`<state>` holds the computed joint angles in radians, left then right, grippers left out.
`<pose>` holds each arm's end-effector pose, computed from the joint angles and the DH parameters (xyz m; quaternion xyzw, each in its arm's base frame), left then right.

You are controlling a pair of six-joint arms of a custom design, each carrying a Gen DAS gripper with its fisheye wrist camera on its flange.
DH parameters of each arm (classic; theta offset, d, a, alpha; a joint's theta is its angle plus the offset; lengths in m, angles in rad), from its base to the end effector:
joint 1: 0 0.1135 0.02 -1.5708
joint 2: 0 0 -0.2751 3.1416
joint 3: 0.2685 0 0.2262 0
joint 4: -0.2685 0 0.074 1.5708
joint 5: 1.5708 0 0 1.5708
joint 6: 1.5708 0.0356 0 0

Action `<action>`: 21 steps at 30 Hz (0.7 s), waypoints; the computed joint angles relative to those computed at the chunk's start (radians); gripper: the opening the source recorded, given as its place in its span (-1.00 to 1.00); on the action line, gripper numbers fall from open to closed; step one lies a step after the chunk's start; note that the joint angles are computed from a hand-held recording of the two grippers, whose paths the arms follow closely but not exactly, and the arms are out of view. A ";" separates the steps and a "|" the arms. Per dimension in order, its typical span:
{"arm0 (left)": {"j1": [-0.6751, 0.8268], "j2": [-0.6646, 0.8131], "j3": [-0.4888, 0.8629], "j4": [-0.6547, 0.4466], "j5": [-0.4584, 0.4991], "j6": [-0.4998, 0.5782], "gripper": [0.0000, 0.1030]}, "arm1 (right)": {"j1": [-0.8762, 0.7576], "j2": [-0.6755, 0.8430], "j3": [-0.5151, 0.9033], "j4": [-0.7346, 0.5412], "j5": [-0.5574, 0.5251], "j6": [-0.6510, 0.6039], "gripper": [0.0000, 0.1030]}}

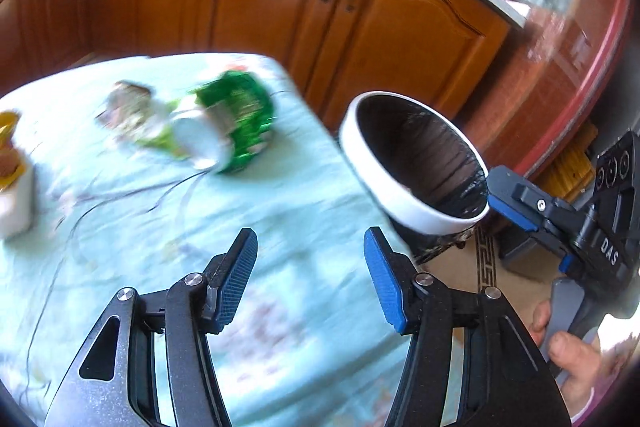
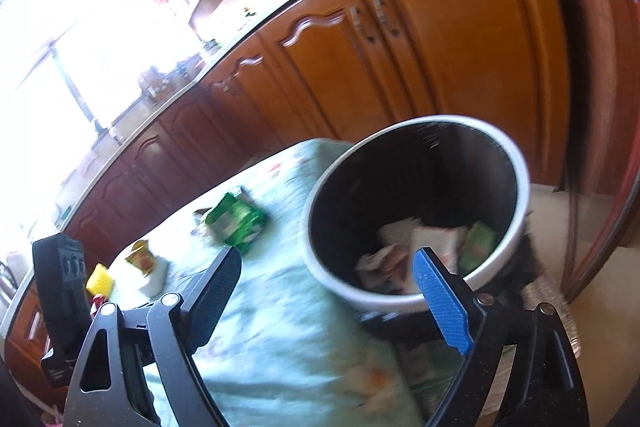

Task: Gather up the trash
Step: 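Open both tools to drop the paper and carton into the bin, then grasp the yellow snack bag with the left tool while the right tool grasps the green crushed can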

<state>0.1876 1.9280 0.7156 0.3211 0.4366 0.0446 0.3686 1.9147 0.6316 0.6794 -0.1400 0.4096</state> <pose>0.3129 0.0441 0.1054 0.0062 0.9233 -0.1651 0.3468 0.2987 0.1207 0.1184 -0.0144 0.8837 0.2332 0.4056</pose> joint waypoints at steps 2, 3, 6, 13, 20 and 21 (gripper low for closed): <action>0.048 -0.009 -0.025 0.008 0.011 0.015 0.09 | 0.044 0.013 0.011 -0.001 0.019 0.007 0.74; 0.075 -0.011 -0.034 0.009 0.022 0.023 0.09 | 0.067 0.022 0.020 -0.006 0.027 0.012 0.74; 0.156 -0.013 -0.057 0.015 0.049 0.050 0.09 | 0.124 0.053 0.052 -0.020 0.044 0.021 0.74; 0.323 0.005 -0.049 -0.006 0.102 0.101 0.09 | 0.219 0.137 0.143 -0.067 0.076 0.037 0.74; 0.428 0.050 -0.007 -0.024 0.126 0.119 0.09 | 0.264 0.207 0.256 -0.135 0.094 0.037 0.74; 0.439 0.055 -0.001 -0.025 0.128 0.122 0.09 | 0.268 0.213 0.269 -0.141 0.100 0.036 0.74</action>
